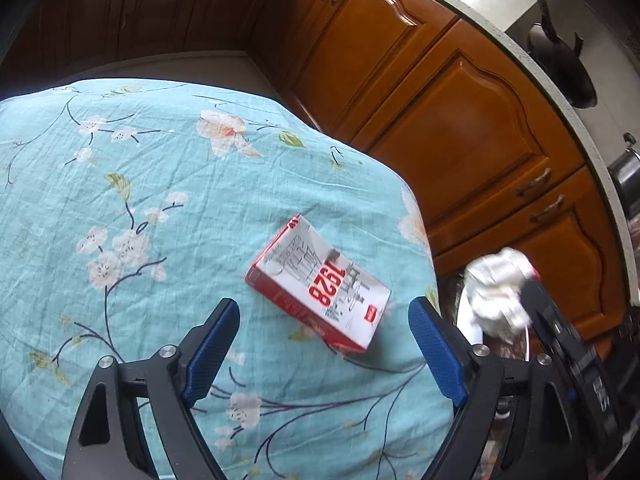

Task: Collect trash
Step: 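Grasp the red-white milk carton with the left gripper while the right gripper grasps the crumpled paper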

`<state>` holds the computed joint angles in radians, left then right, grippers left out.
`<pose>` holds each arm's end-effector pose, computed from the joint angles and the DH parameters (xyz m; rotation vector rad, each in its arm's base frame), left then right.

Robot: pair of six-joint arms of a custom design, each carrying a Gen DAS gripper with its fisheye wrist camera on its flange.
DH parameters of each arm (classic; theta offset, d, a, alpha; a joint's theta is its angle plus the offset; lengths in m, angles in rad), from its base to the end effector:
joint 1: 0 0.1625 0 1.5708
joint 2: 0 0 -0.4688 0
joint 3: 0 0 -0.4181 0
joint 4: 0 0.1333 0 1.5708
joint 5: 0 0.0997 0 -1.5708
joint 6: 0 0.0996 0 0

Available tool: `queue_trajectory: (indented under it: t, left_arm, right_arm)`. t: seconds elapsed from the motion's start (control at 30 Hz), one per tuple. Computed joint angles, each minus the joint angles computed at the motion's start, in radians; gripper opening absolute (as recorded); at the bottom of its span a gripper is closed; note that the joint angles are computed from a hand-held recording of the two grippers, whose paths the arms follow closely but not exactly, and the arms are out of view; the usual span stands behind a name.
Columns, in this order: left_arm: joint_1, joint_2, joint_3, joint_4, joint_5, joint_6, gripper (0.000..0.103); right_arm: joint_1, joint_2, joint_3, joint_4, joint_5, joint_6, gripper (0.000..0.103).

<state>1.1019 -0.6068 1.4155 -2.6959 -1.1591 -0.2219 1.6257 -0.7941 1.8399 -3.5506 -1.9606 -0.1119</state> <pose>-0.2057 -0.7892 0.0717 0.2520 2.7866 -0.6175 0.1322 -0.6653 0.1604 -0.0392 -2.4800 1.2300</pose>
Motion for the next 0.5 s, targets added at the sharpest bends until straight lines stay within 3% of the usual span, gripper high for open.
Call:
queue_trajectory:
  t: [0.2, 0.3, 0.4, 0.5]
  left_arm:
    - [-0.026, 0.126, -0.189, 0.190, 0.172, -0.024, 0.095]
    - [-0.033, 0.169, -0.223, 0.185, 0.240, 0.032, 0.092]
    - [-0.039, 0.181, -0.200, 0.135, 0.279, 0.104, 0.078]
    - [-0.041, 0.146, -0.128, 0.079, 0.236, 0.157, 0.065]
  right_arm:
    - [0.003, -0.079, 0.163, -0.143, 0.011, 0.059, 0.028]
    - [0.005, -0.094, 0.206, -0.171, 0.010, 0.081, 0.028]
    - [0.012, -0.105, 0.245, -0.198, 0.002, 0.097, 0.028]
    - [0.019, -0.110, 0.272, -0.228, 0.000, 0.115, 0.028]
